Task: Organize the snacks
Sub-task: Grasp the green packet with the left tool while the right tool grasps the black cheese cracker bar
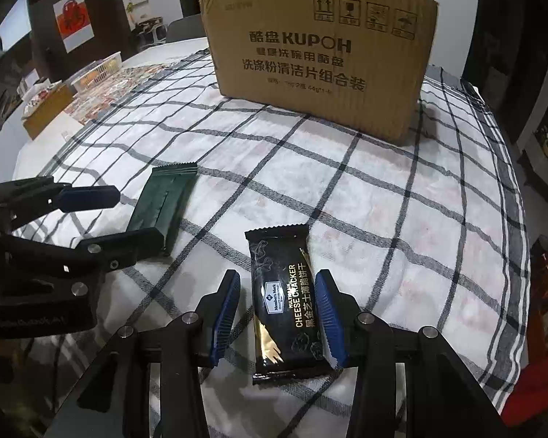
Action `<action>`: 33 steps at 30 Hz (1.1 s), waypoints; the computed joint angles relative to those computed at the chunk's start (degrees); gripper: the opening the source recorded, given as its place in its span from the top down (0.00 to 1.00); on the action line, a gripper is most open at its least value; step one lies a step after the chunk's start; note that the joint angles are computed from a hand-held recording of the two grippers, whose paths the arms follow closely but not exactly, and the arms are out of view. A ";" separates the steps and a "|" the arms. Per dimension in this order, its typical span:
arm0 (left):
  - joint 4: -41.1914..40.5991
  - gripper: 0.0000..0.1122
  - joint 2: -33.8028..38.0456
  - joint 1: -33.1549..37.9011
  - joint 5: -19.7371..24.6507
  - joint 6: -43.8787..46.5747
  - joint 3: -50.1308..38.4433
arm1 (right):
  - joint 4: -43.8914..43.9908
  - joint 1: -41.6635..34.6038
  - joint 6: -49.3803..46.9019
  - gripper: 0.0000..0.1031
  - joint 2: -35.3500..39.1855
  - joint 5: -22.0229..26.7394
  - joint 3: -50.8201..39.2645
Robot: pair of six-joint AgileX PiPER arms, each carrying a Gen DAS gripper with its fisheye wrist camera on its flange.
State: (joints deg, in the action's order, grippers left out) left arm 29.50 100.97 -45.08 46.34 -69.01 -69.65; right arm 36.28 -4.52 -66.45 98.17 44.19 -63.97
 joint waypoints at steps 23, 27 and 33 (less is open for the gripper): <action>-0.80 0.41 0.28 3.19 -2.05 -0.41 0.44 | 1.77 1.79 7.35 0.69 -1.60 -3.04 -1.02; 0.87 0.42 2.93 2.93 0.25 -3.19 -2.07 | 3.90 1.99 7.82 0.69 -1.16 -3.41 -1.07; 2.33 0.43 5.97 2.43 2.85 -5.58 -4.71 | 5.53 2.15 7.73 0.69 -1.04 -3.86 -0.89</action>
